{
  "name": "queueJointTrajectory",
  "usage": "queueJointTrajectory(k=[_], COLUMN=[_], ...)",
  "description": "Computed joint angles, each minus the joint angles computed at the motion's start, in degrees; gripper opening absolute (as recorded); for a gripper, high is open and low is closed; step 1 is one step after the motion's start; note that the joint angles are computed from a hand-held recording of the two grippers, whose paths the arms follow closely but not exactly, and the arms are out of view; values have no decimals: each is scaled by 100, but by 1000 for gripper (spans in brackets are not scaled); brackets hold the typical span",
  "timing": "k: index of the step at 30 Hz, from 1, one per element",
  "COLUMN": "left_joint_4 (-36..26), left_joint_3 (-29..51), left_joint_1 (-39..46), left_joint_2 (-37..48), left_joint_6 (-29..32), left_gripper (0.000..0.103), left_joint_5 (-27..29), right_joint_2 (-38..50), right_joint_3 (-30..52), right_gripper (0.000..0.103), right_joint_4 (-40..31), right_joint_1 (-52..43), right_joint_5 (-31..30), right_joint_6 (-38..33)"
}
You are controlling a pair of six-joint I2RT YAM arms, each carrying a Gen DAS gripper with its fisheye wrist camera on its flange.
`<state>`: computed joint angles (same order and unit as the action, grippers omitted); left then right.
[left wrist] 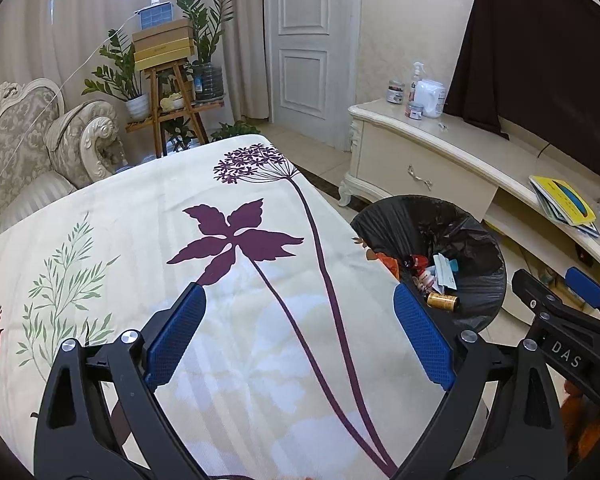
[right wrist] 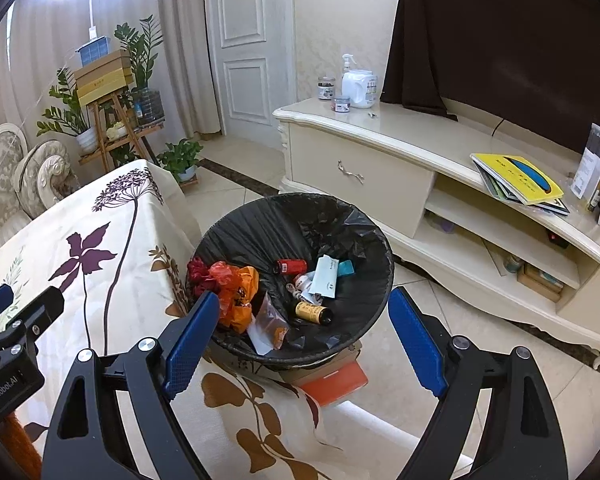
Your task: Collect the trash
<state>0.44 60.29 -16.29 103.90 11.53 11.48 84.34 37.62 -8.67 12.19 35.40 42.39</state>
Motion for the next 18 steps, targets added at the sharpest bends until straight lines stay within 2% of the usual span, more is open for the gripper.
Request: queueJointTrajectory(k=[18], left_joint_4=[8], left_joint_3=[-52], left_joint_1=[43], left_joint_2=[-54], left_joint_6=[13], left_gripper=[93], left_joint_5=[31], right_joint_2=[-67], right_joint_3=[-32], right_gripper=[84], right_joint_4=[-99], right_joint_1=[81], right_joint_5=[56], right_joint_6=[92])
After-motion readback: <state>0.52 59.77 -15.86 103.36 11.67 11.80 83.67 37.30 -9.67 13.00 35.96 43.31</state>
